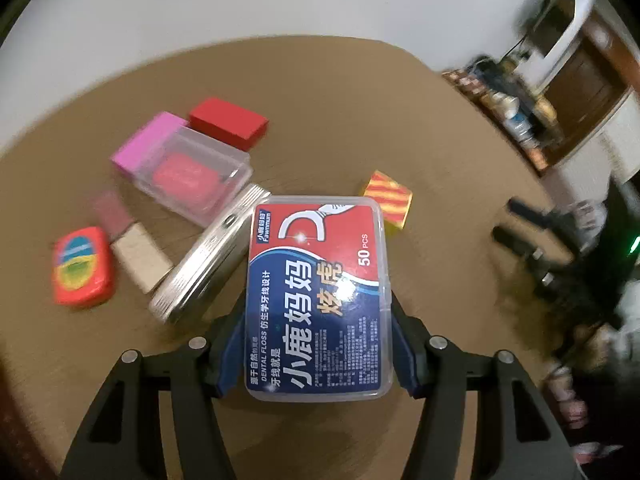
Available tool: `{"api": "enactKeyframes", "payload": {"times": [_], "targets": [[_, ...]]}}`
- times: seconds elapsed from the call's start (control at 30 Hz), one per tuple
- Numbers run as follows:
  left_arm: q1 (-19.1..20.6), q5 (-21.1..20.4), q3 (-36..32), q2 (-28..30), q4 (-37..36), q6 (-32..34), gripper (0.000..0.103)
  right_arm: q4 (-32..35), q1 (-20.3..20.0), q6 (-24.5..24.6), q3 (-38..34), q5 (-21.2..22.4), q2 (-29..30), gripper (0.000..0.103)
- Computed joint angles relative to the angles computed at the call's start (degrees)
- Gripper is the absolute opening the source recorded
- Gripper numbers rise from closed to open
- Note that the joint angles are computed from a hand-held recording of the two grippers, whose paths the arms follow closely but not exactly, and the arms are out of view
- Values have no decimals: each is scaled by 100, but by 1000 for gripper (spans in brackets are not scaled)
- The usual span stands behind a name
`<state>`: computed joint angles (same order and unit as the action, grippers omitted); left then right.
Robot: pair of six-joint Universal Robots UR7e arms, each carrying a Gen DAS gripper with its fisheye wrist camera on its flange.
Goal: Organize rigid objects
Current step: 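Grasp the dental floss box with the left gripper, then lower the floss box into the gold tin and open the left gripper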
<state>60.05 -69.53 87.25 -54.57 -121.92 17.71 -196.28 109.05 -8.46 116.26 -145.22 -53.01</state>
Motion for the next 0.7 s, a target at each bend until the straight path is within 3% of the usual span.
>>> {"api": "enactKeyframes", "payload": {"times": [0.1, 0.17, 0.2, 0.3, 0.4, 0.5, 0.57, 0.7], "targets": [[-174, 195, 688, -442, -518, -30, 57, 182, -13, 122, -44, -85, 10, 62], [-307, 575, 1120, -785, -888, -139, 57, 203, -1, 109, -76, -181, 48, 62], [-370, 810, 1289, -970, -925, -274, 57, 211, 5, 100, -88, -215, 64, 62], [-380, 968, 1415, -1416, -683, -880, 57, 213, 26, 65, -116, -308, 112, 62], [-358, 1499, 1158, -1859, -160, -1425, 57, 353, 29, 98, -152, -376, 135, 62], [-270, 1838, 757, -2043, 88, -1547, 57, 578, 42, 127, -231, -528, 202, 62], [-310, 2546, 669, -1998, 64, -1653, 57, 609, 71, 53, -295, -660, 280, 62], [85, 2948, 92, -1810, 655, -2062, 57, 504, 122, -120, -382, -865, 421, 63]]}}
